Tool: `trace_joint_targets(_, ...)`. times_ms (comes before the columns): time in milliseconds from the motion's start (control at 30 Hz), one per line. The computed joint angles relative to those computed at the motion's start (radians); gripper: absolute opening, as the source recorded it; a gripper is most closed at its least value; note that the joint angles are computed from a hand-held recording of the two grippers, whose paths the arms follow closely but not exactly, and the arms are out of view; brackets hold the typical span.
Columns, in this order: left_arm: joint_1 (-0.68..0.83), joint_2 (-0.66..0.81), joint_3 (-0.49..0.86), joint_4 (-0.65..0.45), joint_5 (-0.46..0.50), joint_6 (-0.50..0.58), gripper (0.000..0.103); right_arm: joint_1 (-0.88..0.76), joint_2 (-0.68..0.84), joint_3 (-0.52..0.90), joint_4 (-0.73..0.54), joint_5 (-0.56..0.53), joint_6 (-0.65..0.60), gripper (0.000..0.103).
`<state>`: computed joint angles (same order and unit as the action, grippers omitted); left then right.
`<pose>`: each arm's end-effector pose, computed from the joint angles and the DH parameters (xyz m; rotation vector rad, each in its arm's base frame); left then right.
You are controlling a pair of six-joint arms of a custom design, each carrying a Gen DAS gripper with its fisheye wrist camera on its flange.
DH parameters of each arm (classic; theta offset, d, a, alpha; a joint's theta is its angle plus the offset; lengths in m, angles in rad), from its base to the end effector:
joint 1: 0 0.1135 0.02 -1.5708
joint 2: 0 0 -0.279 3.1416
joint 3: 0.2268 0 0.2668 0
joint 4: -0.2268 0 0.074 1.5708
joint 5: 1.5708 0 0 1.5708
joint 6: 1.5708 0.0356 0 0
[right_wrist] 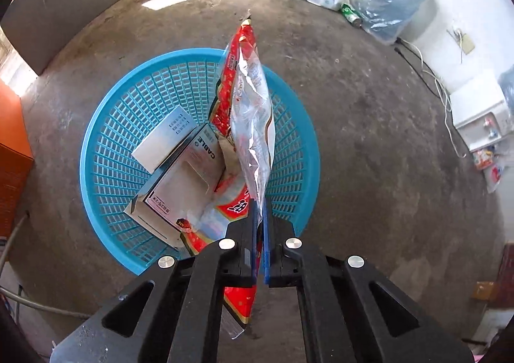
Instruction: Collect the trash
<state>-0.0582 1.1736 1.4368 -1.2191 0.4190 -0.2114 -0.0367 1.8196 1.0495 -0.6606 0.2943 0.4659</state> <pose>0.2077 -0.0266 0.4093 -0.0232 2.5222 -0.6376 0.3316 -0.0225 0.1390 0.7553 2.8198 -0.3791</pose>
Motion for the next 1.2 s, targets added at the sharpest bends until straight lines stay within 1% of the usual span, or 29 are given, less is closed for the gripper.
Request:
trace_joint_targets(133,0.004,0.002,0.005,-0.006,-0.005,0.001,0.057,0.021,0.089,0.031,-0.004,0.027,-0.018,0.000)
trace_joint_targets(267,0.006,0.004,0.008,-0.009,-0.010,0.006,0.057,0.008,0.158,0.053,-0.002,0.015,-0.012,0.000)
trace_joint_targets(333,0.007,0.006,0.009,-0.012,-0.010,0.007,0.057,-0.003,0.187,0.055,0.009,-0.014,-0.013,0.000)
trace_joint_targets(433,0.007,0.006,0.011,-0.018,-0.012,0.004,0.057,-0.008,0.186,0.053,0.018,-0.033,-0.005,0.000)
trace_joint_targets(500,0.012,-0.001,0.013,-0.023,-0.011,0.006,0.057,-0.020,0.168,0.056,0.000,-0.046,0.005,0.005)
trace_joint_targets(567,0.017,-0.009,0.016,-0.028,-0.010,0.007,0.057,-0.033,0.118,0.023,0.020,-0.063,0.006,0.015)
trace_joint_targets(600,0.025,-0.014,0.017,-0.033,-0.008,0.010,0.058,-0.036,0.089,0.002,0.022,-0.060,0.008,0.028)
trace_joint_targets(667,0.046,-0.027,0.018,-0.042,0.001,0.017,0.060,-0.047,0.041,-0.027,0.038,-0.061,0.002,0.038)
trace_joint_targets(733,0.074,-0.042,0.019,-0.055,0.012,0.028,0.062,-0.060,-0.025,-0.059,0.035,-0.063,0.001,0.039)
trace_joint_targets(800,0.111,-0.060,0.020,-0.073,0.030,0.043,0.062,-0.076,-0.094,-0.091,0.033,-0.064,0.004,0.046)
trace_joint_targets(933,0.211,-0.102,0.027,-0.124,0.062,0.101,0.064,-0.095,-0.270,-0.155,0.023,-0.081,0.028,0.047)
trace_joint_targets(1000,0.282,-0.126,0.030,-0.158,0.084,0.152,0.065,-0.105,-0.390,-0.174,-0.003,-0.108,0.043,0.047)
trace_joint_targets(1100,0.413,-0.160,0.030,-0.222,0.118,0.264,0.068,-0.102,-0.580,-0.174,-0.068,-0.152,0.048,0.047)
trace_joint_targets(1200,0.568,-0.182,0.015,-0.288,0.156,0.403,0.070,-0.033,-0.710,-0.102,-0.156,-0.158,0.053,0.048)
